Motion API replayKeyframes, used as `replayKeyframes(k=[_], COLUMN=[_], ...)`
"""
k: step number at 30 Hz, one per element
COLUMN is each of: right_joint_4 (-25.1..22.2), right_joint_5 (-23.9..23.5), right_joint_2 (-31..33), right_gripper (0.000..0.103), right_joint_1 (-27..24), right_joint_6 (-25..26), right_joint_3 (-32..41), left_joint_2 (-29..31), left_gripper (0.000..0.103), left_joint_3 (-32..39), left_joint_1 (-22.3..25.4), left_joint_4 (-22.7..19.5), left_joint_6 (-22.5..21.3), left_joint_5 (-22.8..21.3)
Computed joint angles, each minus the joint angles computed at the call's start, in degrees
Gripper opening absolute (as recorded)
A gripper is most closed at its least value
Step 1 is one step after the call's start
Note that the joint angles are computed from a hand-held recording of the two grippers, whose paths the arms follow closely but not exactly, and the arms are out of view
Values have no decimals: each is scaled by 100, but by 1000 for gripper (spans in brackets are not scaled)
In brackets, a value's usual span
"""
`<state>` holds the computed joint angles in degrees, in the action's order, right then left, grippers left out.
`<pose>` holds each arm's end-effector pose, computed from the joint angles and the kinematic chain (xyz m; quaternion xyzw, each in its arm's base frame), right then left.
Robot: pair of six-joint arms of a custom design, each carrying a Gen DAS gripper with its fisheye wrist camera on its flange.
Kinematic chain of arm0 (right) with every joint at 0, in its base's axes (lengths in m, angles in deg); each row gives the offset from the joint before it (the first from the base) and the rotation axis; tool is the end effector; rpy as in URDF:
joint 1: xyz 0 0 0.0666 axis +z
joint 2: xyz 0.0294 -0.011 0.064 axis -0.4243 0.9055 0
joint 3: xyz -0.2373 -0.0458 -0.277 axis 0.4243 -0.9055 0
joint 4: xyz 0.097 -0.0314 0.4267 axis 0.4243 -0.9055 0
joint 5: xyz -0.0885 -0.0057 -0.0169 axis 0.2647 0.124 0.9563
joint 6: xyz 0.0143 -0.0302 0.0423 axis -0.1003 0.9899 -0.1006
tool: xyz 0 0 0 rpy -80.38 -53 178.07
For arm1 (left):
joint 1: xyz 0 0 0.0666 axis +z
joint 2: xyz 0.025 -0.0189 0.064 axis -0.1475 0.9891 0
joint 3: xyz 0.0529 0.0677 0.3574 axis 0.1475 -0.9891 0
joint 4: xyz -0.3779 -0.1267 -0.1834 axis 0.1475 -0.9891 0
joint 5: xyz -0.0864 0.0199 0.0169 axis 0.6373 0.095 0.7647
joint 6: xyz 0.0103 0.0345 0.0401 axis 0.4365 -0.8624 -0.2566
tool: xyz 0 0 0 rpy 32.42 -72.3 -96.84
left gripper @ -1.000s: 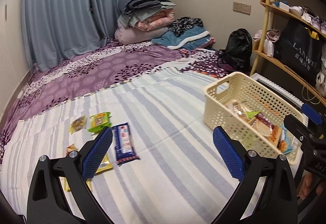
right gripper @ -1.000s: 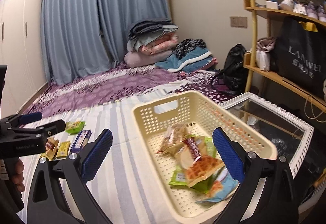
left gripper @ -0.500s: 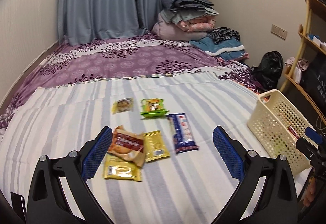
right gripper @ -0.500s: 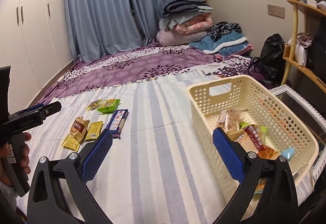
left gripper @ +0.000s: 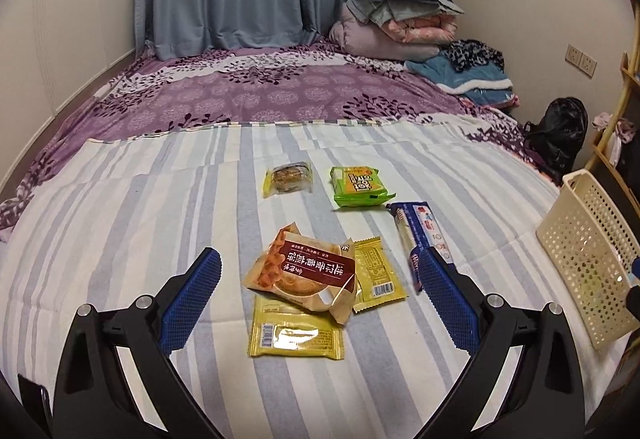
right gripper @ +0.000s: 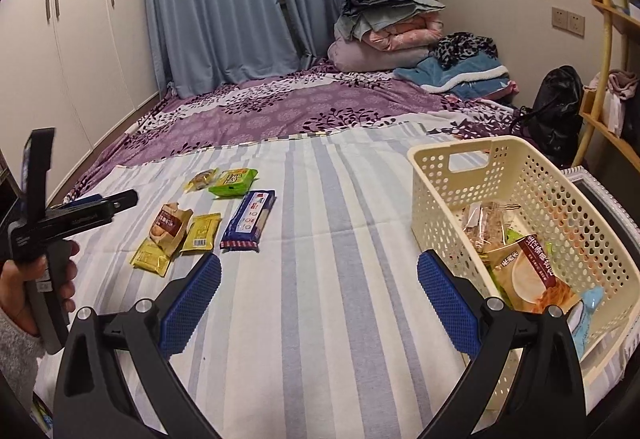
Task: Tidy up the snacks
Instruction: 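Move both tools back over the remaining snacks on the bed, then grasp the tan round-cake packet with the left tool while the right tool grasps the blue biscuit bar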
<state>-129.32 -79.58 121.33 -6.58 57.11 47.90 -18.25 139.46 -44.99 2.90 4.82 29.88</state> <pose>0.3976 0.1391 0.4551 -0.2152 0.8768 0.1278 0.4105 0.3770 -0.2532 0.4219 -0.2072 0.8960 0.0423 0.3906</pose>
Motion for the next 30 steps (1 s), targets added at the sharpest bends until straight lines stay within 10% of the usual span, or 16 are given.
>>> replayKeyframes(k=[20,30], right_joint_4=[-221,-276], right_joint_5=[265,406], right_joint_2=[420,752], right_gripper=[98,98], right_joint_1=[329,581], right_joint_6=[150,183], right_joint_3=[86,175], left_joint_2=[633,717], left_gripper=[100,87], left_joint_3=[-305,-367], left_joint_1=[893,1086], left_joint_4=[982,1101], left_joint_6=[-1429,-1287], left_joint_5=[1387,1591])
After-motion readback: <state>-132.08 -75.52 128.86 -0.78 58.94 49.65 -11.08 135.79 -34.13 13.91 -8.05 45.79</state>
